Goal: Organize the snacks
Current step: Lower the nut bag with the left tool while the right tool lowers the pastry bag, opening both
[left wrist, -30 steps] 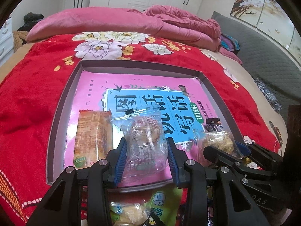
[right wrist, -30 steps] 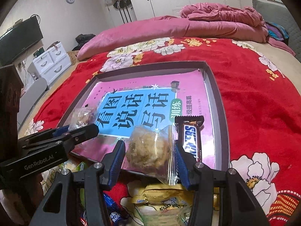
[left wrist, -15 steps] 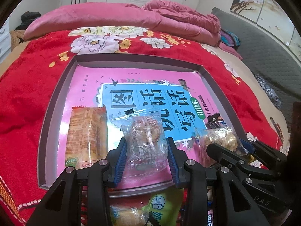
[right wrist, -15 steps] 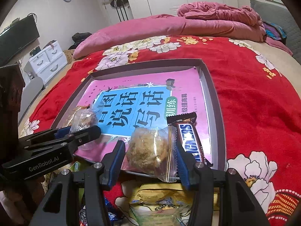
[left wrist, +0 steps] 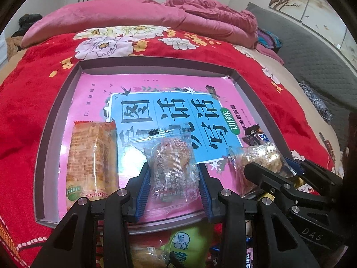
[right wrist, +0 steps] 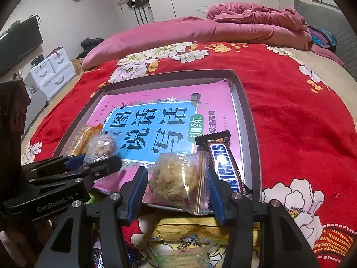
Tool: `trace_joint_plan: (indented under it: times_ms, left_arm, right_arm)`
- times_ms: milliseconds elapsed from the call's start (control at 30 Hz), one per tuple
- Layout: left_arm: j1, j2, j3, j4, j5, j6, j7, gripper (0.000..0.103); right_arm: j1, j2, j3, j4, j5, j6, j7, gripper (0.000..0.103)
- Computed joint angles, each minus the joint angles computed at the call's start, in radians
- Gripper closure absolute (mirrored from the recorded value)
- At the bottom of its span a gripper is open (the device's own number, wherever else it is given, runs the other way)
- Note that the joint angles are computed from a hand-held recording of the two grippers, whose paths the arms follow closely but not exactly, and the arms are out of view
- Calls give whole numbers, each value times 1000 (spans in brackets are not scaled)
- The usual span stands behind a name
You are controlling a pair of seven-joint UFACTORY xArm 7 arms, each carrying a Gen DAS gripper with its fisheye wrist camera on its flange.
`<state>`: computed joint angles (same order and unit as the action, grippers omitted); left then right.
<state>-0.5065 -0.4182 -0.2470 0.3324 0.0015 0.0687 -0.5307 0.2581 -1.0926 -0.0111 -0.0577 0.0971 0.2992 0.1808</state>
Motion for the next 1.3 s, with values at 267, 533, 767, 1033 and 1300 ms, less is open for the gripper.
trace_joint_plan:
  times_ms: [267, 533, 767, 1033, 1300]
  left_arm:
    - [25, 0, -23, 5, 21, 8, -16, 56]
    - [6, -11, -1, -1, 11, 16, -11, 49]
    - [-6, -37, 14, -14, -5, 22, -5, 42]
    - [5, -60, 10, -24, -5, 30, -3, 40]
    - [14, -82, 6, -32, 1, 35, -4, 38]
  right_arm:
    - [-8, -8, 11, -1, -9, 7, 8, 51]
    - [-7, -17, 3, -4, -8, 5, 9, 51]
    - [-12, -52, 9, -11, -12, 20, 10, 49]
    - [-25, -62, 9, -11, -15, 21, 14, 46]
    - [-48, -79, 5, -16, -14, 21, 19, 42]
